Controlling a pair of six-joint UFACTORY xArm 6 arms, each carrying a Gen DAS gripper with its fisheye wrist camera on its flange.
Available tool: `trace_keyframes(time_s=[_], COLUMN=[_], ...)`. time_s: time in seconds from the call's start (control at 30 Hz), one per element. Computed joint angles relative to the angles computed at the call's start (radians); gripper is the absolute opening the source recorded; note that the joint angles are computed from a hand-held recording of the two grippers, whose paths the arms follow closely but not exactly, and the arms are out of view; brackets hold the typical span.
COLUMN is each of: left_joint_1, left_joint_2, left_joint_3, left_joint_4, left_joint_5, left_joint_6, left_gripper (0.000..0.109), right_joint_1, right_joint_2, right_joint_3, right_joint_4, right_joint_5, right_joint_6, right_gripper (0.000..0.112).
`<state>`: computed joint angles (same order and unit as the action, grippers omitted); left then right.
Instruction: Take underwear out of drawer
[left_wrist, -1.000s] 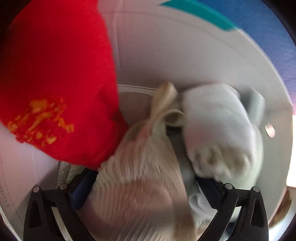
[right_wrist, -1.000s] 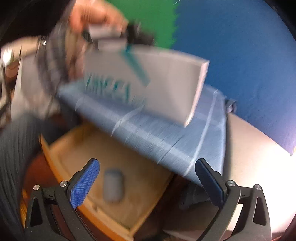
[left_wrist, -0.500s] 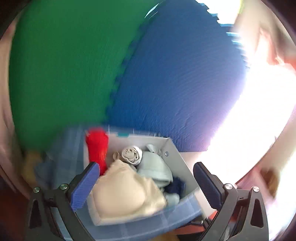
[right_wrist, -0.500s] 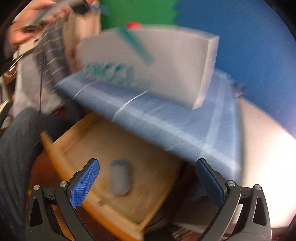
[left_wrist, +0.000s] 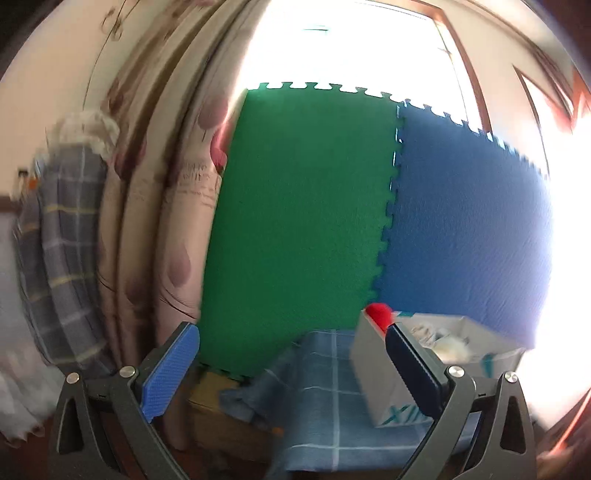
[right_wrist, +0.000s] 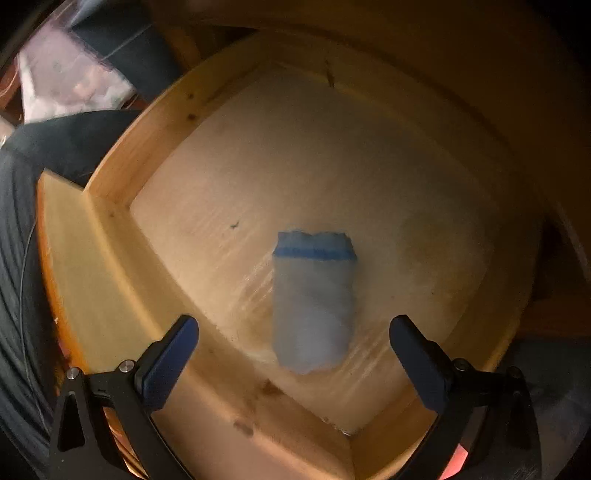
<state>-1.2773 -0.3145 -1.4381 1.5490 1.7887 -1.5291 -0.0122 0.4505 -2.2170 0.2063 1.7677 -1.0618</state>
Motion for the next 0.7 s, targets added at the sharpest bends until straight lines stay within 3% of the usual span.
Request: trace_keyframes(time_s=[0.1, 0.2, 0.27, 0.3, 0.33, 0.4, 0.5, 0.57, 0.7], left_joint_1=[-0.031, -0.009, 0.007, 0.019, 0.03, 0.034, 0.031, 0.032, 0.069], left_joint_2=[0.007, -0.061, -0.056, -0.059, -0.072, -0.057, -0.036, -0.013, -0.003], left_joint_3=[0.021, 0.1, 0.105, 0.114, 0.135, 0.13, 0.119, 0.097, 0.093], left_joint_4=[-0.035, -0.102, -0.136, -0.148, -0.153, -0.15, -0.147, -0.154, -0.205], left_joint_5=[0.061, -0.01, -0.035, -0.063, -0.087, -0.109, -0.117, -0.085, -0.094], left_joint_6=[-0.046, -0.121, -0.143, -0.149, -0.155, -0.148, -0.121, -0.094, -0.104], left_gripper=[0.103, 0.103, 0.103, 0.103, 0.103, 0.103, 0.103, 0.103, 0.103], right_joint_1=[0.04, 0.074, 0.097, 0.106, 0.125, 0.145, 0.153, 0.141, 0.108], right_joint_2=[0.016, 0.055, 0.04, 0.043, 0.066, 0.039, 0.016, -0.089, -0.216], right_joint_3=[0.009, -0.026, 0.025, 0.035, 0.026, 0.085, 0.108, 0.24, 0.365], right_joint_4=[-0.089, -0.156, -0.201, -0.221, -0.269, -0.299, -0.286, -0.25, -0.177], right_joint_5=[-0.025, -0.014, -0.063, -0.074, -0.043, -0.079, -0.086, -0.173, -0.21], right_joint_6=[0.003, 0.005, 0.003, 0.001, 0.006, -0.004, -0.027, -0.068, -0.104], right_gripper=[0.098, 0.093, 0.077, 0.051, 0.045, 0.046, 0.034, 0.034, 0.034])
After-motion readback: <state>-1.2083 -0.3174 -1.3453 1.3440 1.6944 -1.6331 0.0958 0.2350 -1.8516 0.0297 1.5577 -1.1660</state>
